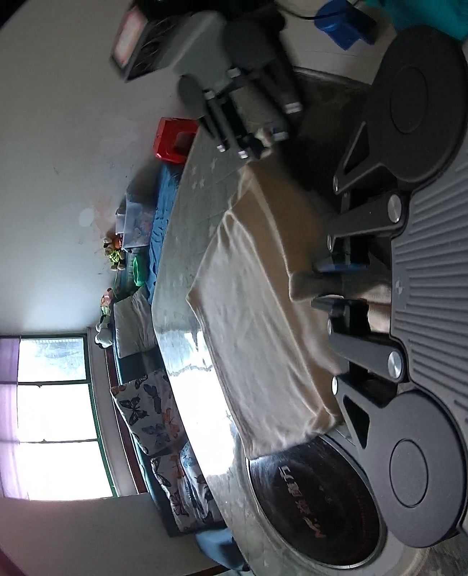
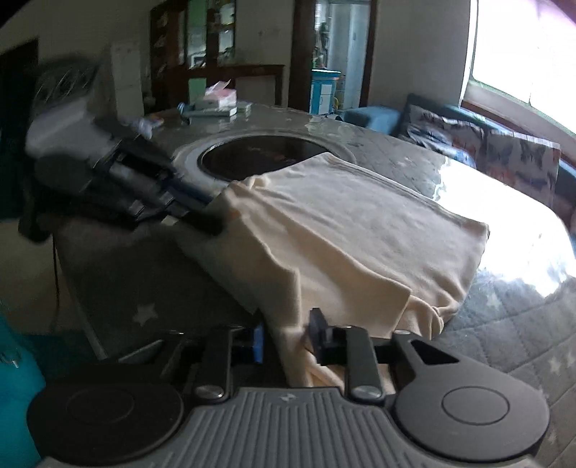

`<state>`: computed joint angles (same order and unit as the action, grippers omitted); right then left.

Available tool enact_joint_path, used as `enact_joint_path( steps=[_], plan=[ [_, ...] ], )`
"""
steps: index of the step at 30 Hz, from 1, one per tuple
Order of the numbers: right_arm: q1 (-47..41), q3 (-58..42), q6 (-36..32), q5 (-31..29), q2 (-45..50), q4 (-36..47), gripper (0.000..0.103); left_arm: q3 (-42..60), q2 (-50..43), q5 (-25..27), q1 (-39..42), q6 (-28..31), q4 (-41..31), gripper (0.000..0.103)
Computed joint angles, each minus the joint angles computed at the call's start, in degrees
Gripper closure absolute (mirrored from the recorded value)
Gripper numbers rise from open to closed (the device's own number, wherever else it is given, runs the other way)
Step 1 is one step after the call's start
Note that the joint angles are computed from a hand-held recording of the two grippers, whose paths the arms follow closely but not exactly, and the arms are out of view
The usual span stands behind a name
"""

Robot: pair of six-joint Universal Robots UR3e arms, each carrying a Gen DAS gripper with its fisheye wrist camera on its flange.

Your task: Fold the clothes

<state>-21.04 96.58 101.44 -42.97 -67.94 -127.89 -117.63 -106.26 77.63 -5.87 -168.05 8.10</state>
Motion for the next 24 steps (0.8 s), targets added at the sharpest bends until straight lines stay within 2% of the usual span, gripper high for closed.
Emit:
enact_joint_path(
  steps=[2, 6, 9, 11, 12, 15, 18, 21, 24],
  plan=[
    [-0.09, -2.33, 0.71, 0.69, 0.76, 3.15, 0.087, -2.62, 1.45, 1.26, -0.31, 1.36, 0.16, 0.075],
    [0.20, -2.14, 2.24, 0.96, 0.82, 1.57, 0.090, -6.38, 1.77, 5.21, -1.97, 4.63, 2.95, 0.063],
    [0.43, -1.61, 3.54, 1.17, 0.74, 0.01, 0.091, -7.73, 0.44, 7.76, -3.17, 7.02, 6.27, 0.064],
    [0.38, -0.61, 4.46, 1.50, 0.36, -1.27, 0.092, -8.38, 0.15, 7.34, -2.89, 7.94, 7.48, 0.072],
    [0.24, -0.02, 4.85, 1.77, 0.08, -1.83, 0.092, -8.65, 0.37, 6.84, -2.57, 8.16, 7.69, 0.084],
    [-0.40, 1.81, 5.80, 2.91, -0.91, -3.24, 0.093, -9.70, 1.49, 5.04, -1.51, 8.68, 8.01, 0.095],
    [-1.62, 3.75, 5.83, 4.92, -2.42, -3.51, 0.094, -11.61, 4.47, 2.50, -0.34, 8.56, 7.28, 0.097],
    [-3.29, 5.13, 2.20, 6.57, -5.31, 0.52, 0.094, -14.09, 8.51, 0.98, 0.03, 7.96, 6.03, 0.097],
    [-5.91, 6.50, -5.76, 7.75, -10.52, 10.12, 0.094, -18.20, 15.62, -1.48, 0.77, 6.56, 3.18, 0.097]
  ],
)
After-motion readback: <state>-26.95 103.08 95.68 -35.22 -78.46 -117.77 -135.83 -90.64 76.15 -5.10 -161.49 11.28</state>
